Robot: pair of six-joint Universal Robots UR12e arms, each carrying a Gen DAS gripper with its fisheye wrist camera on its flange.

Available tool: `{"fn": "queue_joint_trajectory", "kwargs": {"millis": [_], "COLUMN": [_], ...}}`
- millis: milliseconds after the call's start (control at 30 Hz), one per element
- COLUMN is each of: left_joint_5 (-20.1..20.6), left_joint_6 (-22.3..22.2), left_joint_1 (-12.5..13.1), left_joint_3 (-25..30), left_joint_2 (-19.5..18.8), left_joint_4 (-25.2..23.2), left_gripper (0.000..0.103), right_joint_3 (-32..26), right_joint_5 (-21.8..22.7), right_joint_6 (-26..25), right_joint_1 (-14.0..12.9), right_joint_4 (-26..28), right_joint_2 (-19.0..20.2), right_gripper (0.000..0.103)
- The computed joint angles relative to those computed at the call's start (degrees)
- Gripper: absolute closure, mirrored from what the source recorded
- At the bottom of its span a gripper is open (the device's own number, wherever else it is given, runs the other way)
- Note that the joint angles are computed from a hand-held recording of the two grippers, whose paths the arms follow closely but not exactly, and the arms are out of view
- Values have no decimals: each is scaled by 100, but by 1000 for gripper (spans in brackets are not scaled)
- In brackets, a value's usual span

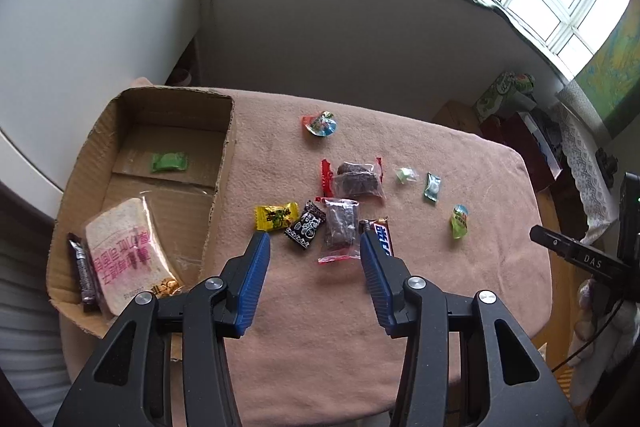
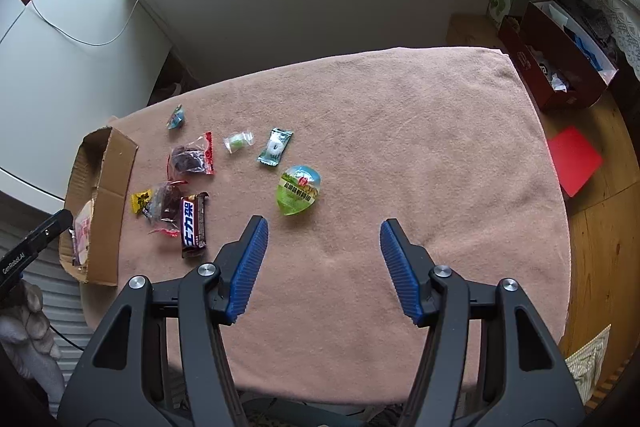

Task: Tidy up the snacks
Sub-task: 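Withdraw both grippers from the box and move toward the remaining snacks, then grasp the clear bag of dark snack with the left gripper while the right grasps the green jelly cup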

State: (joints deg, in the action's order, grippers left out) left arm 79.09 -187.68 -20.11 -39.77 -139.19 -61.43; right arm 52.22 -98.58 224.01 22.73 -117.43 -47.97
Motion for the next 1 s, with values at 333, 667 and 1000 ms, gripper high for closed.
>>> {"fn": "queue_joint_trajectory", "kwargs": {"millis": [333,667,1000], "left_joint_5": [132,107,61], "left_joint_6": [-291,-498,184], "left_joint_1": [-81,-141,-193], "left_joint_3": [243,744,1699], "left_joint_2": [-94,-472,-1116], "left_joint_4": [-378,-871,-1365], "left_gripper": [59,59,59], "right_joint_3": [-6,-17,-476], "right_joint_5": [70,309,659], "right_joint_6": [-79,-24,179], "right_joint_1": [-76,-182,-196], "right_joint_4": [138,85,314], "right_joint_2": [-117,85,594], "right_gripper": [41,41,41]}}
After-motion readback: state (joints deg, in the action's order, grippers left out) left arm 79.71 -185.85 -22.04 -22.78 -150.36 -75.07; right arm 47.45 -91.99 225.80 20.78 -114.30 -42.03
